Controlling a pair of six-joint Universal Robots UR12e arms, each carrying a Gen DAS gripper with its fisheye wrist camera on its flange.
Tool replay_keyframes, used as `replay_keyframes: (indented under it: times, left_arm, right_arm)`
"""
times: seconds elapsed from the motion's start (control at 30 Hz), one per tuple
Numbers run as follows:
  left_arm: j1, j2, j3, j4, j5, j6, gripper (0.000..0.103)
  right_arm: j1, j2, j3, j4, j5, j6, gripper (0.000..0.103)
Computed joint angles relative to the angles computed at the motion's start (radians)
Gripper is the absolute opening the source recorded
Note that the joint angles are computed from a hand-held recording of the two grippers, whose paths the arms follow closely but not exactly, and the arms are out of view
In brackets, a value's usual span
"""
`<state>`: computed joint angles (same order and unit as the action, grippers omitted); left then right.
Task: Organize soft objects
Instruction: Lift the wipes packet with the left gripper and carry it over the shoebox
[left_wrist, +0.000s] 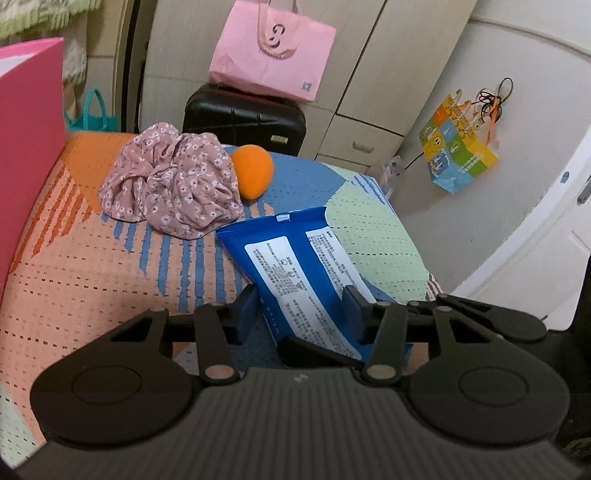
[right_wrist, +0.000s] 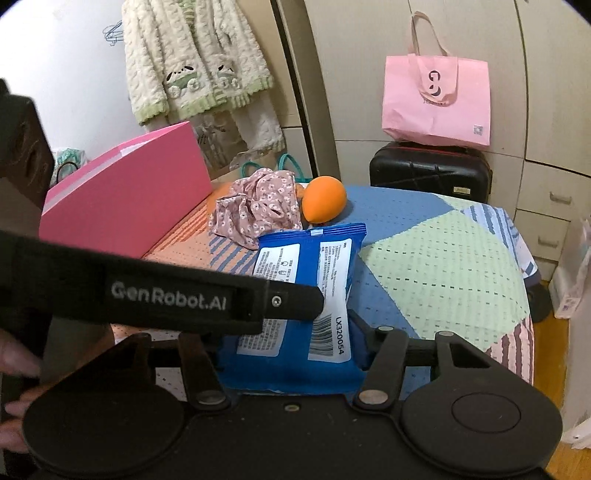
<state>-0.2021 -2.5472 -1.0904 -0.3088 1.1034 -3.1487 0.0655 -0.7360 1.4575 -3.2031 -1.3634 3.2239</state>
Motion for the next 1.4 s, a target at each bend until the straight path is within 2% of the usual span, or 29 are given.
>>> replay_keyframes:
  times: [0.07, 0.13, 0.17, 0.27, 0.3, 0.43, 0.73, 0.93, 1.23, 1.4]
  left_arm:
    - [-0.002, 0.003, -0.012, 0.023, 0.004, 0.009, 0.047]
    - [-0.003, 0.006, -0.019, 0.029, 0.002, 0.019, 0.047]
    - [-0.003, 0.007, -0.022, 0.032, 0.001, 0.023, 0.047]
    - [-0.001, 0.011, -0.028, 0.033, -0.005, 0.019, 0.047]
    - [0.0, 0.013, -0.03, 0.032, -0.01, 0.019, 0.047]
    - [0.0, 0.022, -0.041, 0.025, -0.019, 0.028, 0.047]
    - [0.003, 0.069, -0.092, -0.027, -0.019, 0.067, 0.047]
    - [0.009, 0.112, -0.145, -0.041, -0.02, 0.089, 0.047]
    - [0.034, 0.184, -0.241, -0.02, -0.059, 0.129, 0.047]
    - [0.054, 0.221, -0.285, -0.035, -0.091, 0.166, 0.047]
  right_arm:
    - [0.004, -0.001, -0.001, 0.006, -0.014, -0.013, 0.066]
    - [0.012, -0.001, -0.001, 0.014, -0.03, -0.055, 0.077]
    - [0.021, 0.001, -0.002, 0.013, -0.057, -0.083, 0.077]
    - [0.035, 0.003, -0.002, 0.001, -0.115, -0.103, 0.072]
    - [0.036, 0.003, -0.002, -0.001, -0.126, -0.093, 0.067]
    - [0.025, -0.008, 0.01, -0.002, -0.104, -0.036, 0.059]
    - [0.023, -0.042, 0.045, 0.033, -0.069, 0.04, 0.058]
    - [0.037, -0.072, 0.072, 0.053, -0.081, 0.053, 0.058]
    - [0.062, -0.115, 0.13, 0.009, -0.091, 0.089, 0.058]
    - [0.082, -0.137, 0.151, 0.002, -0.107, 0.086, 0.058]
